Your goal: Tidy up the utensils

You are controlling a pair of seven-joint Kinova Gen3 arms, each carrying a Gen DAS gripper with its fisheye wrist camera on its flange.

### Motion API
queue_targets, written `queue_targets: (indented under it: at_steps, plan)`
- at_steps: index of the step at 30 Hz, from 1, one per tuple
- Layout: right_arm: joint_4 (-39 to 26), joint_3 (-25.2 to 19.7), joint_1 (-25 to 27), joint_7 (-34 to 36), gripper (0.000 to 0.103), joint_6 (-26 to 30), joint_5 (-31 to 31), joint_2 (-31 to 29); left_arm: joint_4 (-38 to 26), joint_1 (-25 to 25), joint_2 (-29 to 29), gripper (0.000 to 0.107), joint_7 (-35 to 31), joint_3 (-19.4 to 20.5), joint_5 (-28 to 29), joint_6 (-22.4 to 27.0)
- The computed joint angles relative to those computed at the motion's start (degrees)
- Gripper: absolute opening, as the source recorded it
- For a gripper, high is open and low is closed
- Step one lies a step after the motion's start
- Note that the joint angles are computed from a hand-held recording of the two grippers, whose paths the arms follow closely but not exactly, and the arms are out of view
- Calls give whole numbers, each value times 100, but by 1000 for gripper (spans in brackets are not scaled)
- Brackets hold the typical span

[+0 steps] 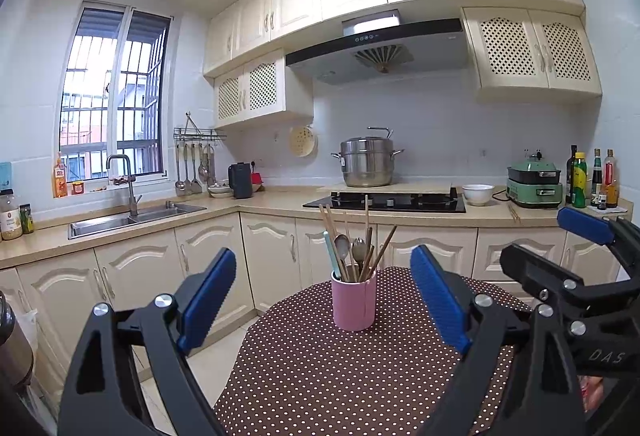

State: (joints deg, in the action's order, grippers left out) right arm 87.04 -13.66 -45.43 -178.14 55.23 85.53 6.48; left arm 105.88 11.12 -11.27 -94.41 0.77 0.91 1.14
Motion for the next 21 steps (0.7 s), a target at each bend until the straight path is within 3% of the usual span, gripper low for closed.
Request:
queue_targets:
  at_steps: [11,21]
  plan:
    - [50,-1,54,-54,95,-89,-37,-41,4,-237,2,87,36,221,-33,22]
    - [40,1,71,-57,95,-133,-80,-17,3,-51,22,87,9,28,-17,53]
